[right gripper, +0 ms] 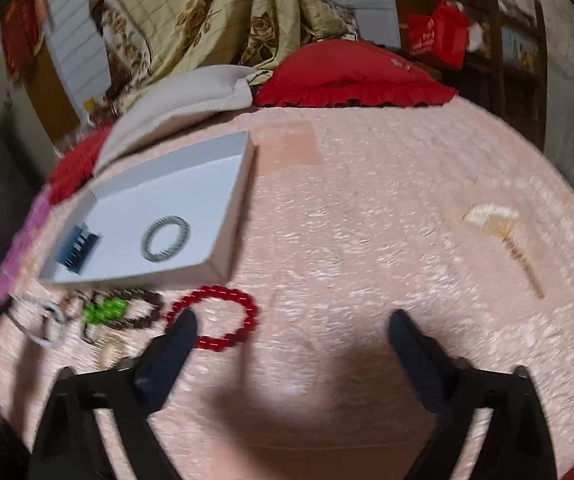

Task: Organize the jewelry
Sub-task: 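Grasp the red bead bracelet with the right tool while the left tool lifts the white bracelet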

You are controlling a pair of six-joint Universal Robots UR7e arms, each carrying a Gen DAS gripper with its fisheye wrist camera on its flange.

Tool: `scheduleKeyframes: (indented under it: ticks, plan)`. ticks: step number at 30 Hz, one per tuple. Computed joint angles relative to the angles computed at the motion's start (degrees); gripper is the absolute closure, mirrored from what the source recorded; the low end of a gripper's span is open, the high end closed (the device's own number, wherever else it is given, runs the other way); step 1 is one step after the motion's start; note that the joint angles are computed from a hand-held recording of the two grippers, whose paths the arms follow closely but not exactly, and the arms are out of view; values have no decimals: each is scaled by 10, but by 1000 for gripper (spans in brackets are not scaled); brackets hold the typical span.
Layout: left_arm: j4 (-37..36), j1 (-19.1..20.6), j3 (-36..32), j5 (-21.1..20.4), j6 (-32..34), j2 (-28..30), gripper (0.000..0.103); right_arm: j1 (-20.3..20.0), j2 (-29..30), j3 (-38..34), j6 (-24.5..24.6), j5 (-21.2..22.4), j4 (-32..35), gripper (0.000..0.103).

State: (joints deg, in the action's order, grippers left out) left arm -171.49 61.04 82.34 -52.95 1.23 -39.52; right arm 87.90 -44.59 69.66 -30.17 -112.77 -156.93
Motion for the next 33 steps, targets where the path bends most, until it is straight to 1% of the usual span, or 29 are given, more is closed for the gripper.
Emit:
scheduleKeyframes:
  ticks: [1, 2, 3, 5, 7, 9, 10, 11, 12, 14, 17, 19, 21, 22, 25, 30, 33]
  plan:
    - [-3, 0, -1, -2, 0, 0, 95, 2, 6, -6, -14, -14, -1, 43]
    - [-3, 0, -2, -6, 0, 0, 95, 1, 9, -11, -19, -17, 9, 50]
    - [-3, 1, -4, -12, -2, 0, 95, 1, 12, -18, -20, -17, 26, 60]
    - [-2, 0, -7, -15, 0, 2, 95, 0, 21, -31, -32, -7, 50, 68]
    - [-5, -1, -7, -16, 2, 2, 95, 5, 31, -39, -69, 3, 53, 71]
    - [-8, -2, -6, -14, 4, 2, 95, 8, 43, -51, -91, 5, 55, 73]
    - [-10, -2, -5, -13, 4, 2, 95, 9, 51, -61, -94, -2, 62, 77]
    - [-11, -2, -5, -12, 3, 2, 95, 10, 62, -75, -96, -16, 74, 79]
    - [-13, -1, -4, -12, 2, 1, 95, 10, 63, -72, -106, -14, 62, 80]
    - [-18, -1, -3, -11, 2, 0, 95, 12, 64, -71, -115, -24, 62, 84]
    - [-14, 0, -4, -9, -3, 0, 95, 14, 59, -52, -140, -28, 40, 94]
    - [-15, -2, -7, -3, 0, 3, 95, 14, 54, -41, -146, -30, 30, 94]
    - [-10, -3, -9, 5, -2, 5, 95, 13, 46, -30, -133, -25, 30, 94]
    - [-8, -3, -9, 7, -4, 5, 95, 11, 39, -24, -124, -18, 34, 94]
    - [-8, -3, -8, 18, -12, 4, 95, 12, 10, 11, -100, 23, 31, 94]
    - [-33, -8, 1, 42, -16, 1, 95, 11, -32, 59, -80, 127, 16, 94]
    - [-51, -8, 7, 41, -21, -2, 95, 12, -43, 71, -72, 176, 12, 95]
